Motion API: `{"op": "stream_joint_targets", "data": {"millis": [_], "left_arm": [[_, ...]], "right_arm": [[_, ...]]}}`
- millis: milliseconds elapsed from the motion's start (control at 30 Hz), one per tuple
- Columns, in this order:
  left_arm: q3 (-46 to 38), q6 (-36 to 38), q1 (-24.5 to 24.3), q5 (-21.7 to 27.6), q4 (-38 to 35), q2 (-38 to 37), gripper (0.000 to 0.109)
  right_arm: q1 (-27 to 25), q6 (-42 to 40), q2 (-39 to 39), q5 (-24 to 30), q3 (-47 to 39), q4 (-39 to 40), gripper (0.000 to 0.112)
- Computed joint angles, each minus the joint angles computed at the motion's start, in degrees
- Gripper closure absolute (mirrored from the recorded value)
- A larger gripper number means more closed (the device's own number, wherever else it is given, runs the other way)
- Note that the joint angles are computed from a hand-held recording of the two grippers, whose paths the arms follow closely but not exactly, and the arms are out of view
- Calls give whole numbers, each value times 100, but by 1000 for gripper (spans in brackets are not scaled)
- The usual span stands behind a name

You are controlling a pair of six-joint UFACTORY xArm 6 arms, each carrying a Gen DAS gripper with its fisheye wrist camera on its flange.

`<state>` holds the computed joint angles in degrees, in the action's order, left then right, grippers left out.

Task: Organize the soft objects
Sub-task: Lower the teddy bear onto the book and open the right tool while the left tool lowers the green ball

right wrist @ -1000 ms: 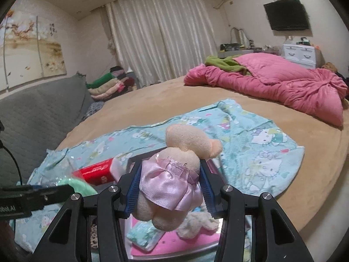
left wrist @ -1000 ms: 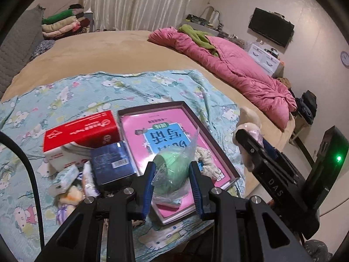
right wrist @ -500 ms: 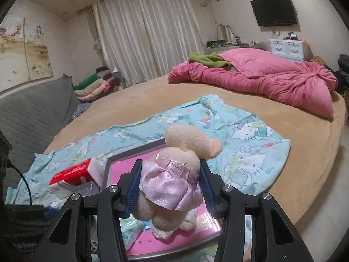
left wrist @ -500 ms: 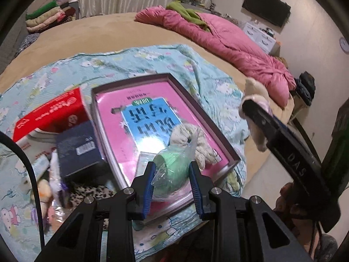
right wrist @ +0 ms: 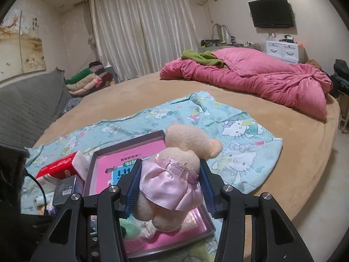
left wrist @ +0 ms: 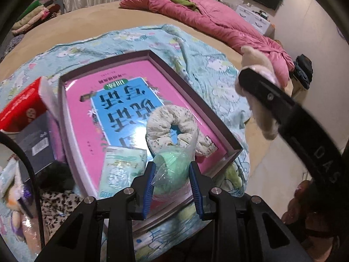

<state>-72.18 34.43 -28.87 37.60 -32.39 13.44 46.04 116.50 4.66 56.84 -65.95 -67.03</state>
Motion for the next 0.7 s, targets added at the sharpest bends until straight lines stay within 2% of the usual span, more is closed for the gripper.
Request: {"op": "stream_joint_targets", "data": {"millis": [233,700], "left_arm": [[-130,-59,36,10,95,250,77],[-82,-48,192,-76,93,291,77]], "right_arm": [[-55,-293,147,-81,-87,127,61],[-472,-853,492,-1287,-83,724,61]]}}
